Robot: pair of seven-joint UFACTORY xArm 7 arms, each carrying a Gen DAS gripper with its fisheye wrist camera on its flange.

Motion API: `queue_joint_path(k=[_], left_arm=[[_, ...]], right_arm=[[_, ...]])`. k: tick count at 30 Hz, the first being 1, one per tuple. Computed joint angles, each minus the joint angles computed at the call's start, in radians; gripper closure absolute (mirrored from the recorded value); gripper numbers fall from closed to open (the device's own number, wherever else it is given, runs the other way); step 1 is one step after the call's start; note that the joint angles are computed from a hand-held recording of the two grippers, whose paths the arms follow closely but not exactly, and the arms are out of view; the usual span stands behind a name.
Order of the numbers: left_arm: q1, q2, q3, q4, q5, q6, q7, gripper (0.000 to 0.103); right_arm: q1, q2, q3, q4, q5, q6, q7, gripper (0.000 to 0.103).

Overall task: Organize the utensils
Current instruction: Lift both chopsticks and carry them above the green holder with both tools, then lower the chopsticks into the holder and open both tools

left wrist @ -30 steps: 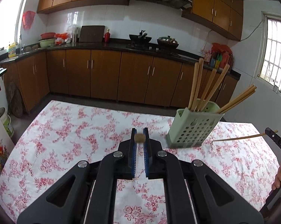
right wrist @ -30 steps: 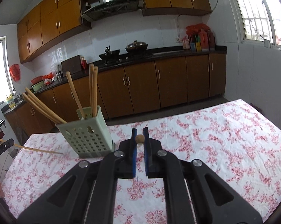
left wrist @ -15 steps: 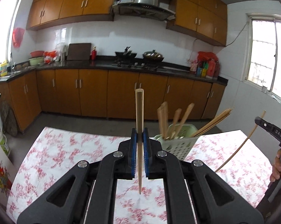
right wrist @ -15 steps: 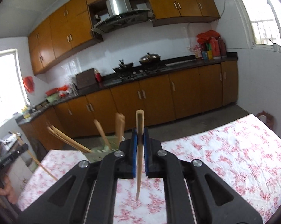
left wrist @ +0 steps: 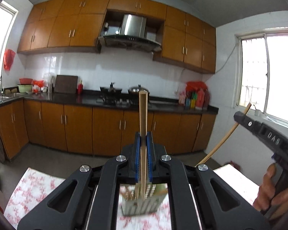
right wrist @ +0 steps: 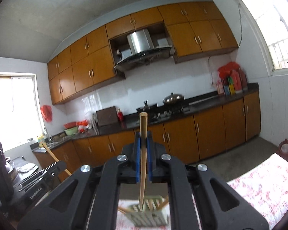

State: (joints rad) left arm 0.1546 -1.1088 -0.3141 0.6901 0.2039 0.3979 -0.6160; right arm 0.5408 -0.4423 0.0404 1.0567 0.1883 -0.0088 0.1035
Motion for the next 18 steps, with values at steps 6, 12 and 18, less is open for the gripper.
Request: queue_joint_path(k=[6, 12, 18], left_arm=[[0.158, 0.084, -0.063, 0.026, 0.042, -0.098, -0.082, 0.096], [0.207, 0.112, -0.097, -0.032, 0.056, -0.164, -0.148, 0.096], [0.193, 0.128, -0.108, -0.064, 0.066, -0.170, -0.171, 0.096]], right_arm=[[-0.254, 0.130, 0.210, 0.075, -0.126, -0.045, 0.135, 0.096], [-0.332, 0.203, 0.287, 0.066, -0.235, -0.067, 0.212, 0.096], [-0.343, 0.222, 0.302, 0.044, -0.298, -0.074, 0.248, 0.096]])
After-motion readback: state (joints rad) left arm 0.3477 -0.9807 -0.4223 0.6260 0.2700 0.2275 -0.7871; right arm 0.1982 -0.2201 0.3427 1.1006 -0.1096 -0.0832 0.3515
